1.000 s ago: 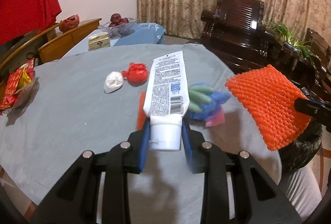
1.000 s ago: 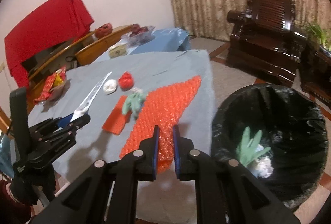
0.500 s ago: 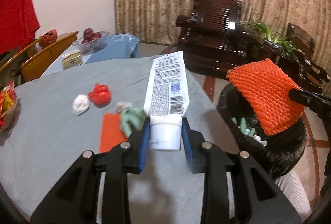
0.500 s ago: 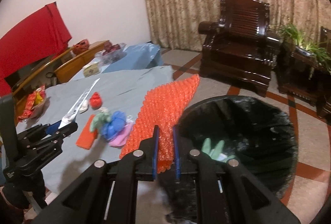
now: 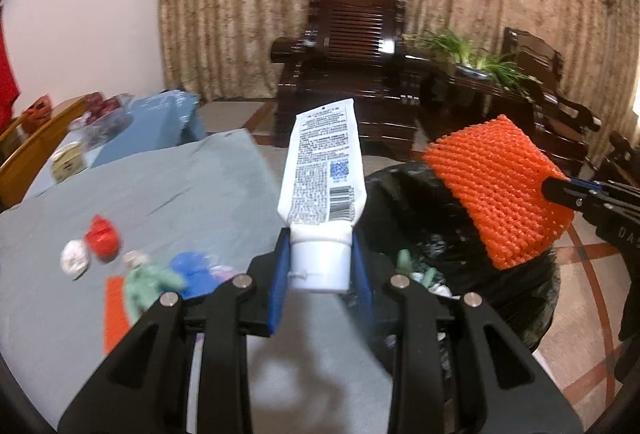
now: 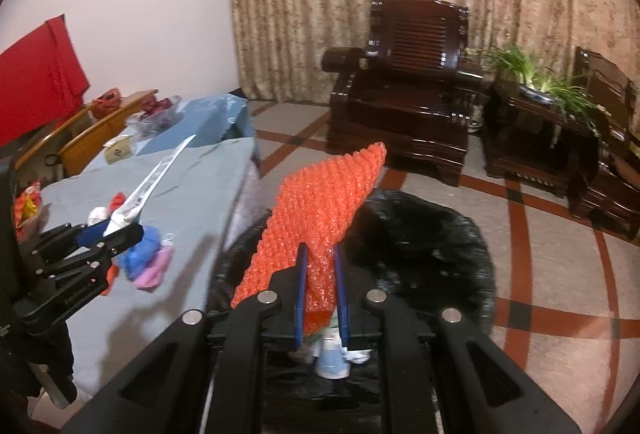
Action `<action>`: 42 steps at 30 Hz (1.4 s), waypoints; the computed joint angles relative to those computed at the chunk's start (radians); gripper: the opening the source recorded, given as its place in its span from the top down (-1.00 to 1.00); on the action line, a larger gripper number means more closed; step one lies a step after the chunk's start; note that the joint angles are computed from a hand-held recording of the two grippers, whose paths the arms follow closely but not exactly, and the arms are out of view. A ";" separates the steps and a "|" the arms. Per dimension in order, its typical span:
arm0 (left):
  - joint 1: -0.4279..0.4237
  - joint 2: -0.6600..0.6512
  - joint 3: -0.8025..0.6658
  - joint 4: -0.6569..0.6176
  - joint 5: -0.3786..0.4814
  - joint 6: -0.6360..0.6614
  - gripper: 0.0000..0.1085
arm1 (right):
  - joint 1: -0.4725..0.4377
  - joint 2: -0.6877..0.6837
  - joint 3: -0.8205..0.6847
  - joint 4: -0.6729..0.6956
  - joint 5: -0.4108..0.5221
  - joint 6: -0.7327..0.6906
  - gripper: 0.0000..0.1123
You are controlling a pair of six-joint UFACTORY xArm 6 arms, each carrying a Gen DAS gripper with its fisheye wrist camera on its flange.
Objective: Collect trash
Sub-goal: 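Carry the tube with the left gripper while the right gripper carries the scrubber over the bin, then open both grippers over the bin to drop the tube and scrubber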
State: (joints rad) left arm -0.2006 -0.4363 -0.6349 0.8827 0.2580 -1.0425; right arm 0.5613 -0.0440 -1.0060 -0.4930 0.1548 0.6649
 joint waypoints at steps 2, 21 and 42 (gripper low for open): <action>-0.019 0.065 -0.046 0.018 -0.019 -0.016 0.48 | -0.017 0.000 0.004 -0.011 0.005 0.003 0.78; -0.117 0.442 -0.332 -0.021 -0.108 0.017 0.47 | -0.141 0.075 0.026 -0.004 -0.001 -0.010 0.78; 0.039 0.138 -0.080 0.080 -0.090 -0.103 -0.71 | -0.098 0.068 0.010 -0.370 0.023 0.372 -0.73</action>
